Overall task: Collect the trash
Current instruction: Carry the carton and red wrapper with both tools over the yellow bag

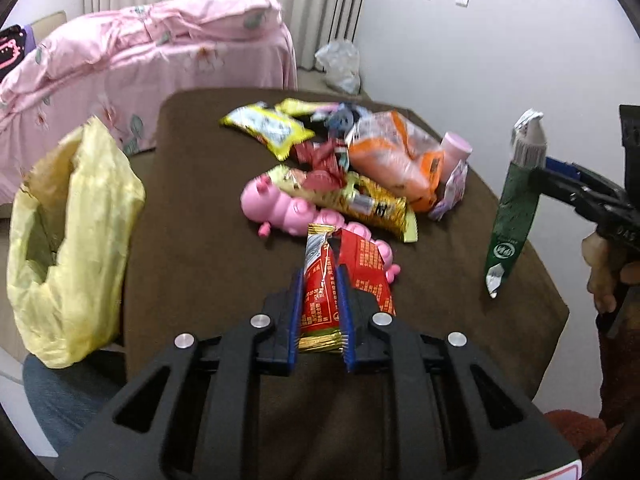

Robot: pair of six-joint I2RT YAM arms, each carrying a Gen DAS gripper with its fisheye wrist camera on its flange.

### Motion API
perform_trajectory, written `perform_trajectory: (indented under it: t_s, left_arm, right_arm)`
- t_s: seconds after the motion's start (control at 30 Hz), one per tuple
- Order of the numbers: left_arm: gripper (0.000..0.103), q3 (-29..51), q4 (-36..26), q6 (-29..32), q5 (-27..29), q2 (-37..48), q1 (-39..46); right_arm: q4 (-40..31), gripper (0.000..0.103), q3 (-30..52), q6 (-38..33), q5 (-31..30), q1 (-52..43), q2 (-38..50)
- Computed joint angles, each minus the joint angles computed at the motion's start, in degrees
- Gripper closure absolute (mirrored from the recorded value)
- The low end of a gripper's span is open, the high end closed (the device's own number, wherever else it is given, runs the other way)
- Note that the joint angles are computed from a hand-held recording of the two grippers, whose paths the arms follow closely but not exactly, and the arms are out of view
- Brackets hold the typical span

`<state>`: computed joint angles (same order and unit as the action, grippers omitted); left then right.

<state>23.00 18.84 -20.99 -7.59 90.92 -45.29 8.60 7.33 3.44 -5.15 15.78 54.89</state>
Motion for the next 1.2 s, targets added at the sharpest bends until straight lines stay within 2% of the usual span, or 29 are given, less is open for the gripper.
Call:
perform_trajectory:
  t_s: [0.17, 0.37, 0.5, 0.6, 0.7, 0.77, 0.93, 1.03, 1.2]
  left_arm:
    - [0.088, -2.55, -2.94, 0.48, -4.33, -7.98, -1.06]
    - [0.087, -6.41, -6.41, 1.42, -4.35, -17.61, 3.68]
    - [0.088, -8.41, -10.32, 4.39, -2.16, -26.53, 14.29]
    - [0.087, -8.38, -11.26, 7.91, 1.54, -30.72, 28.86]
    - [0.087, -7.81, -6.13, 9.14, 1.79, -25.95, 38.47]
    - [0.087, -7.39, 0.63, 9.73, 3.11, -19.05, 44.27]
    - [0.087, -4.49, 13.08, 8.47, 10.64, -1.49, 53.56]
    - [0.087, -3.80, 17.70, 7.46, 12.92, 4.81, 56.14]
    - [0.087, -1.90, 19.72, 8.13, 14.67, 10.53, 58.48]
  right_arm:
    - [-1.71, 0.048, 1.13, 1.99, 3.02, 5.07, -2.50]
    - [-1.24, 0.048, 4.11, 4.02, 7.28, 12.24, -1.04]
    - [0.83, 0.048, 7.61, 4.43, 9.95, 17.08, 3.03]
    - [4.10, 0.048, 11.47, 4.09, 10.42, 19.92, 8.23]
    - [8.98, 0.048, 16.16, 3.75, 8.36, 21.23, 15.30]
    - [12.95, 0.048, 20.79, 3.11, 6.92, 22.12, 22.18]
    - [16.55, 0.048, 36.56, 0.97, 4.04, 24.88, 38.88]
    - [16.46, 0.048, 52.25, 0.92, -0.93, 26.04, 52.25]
    - [12.39, 0.048, 77.59, 3.04, -8.81, 26.28, 73.23]
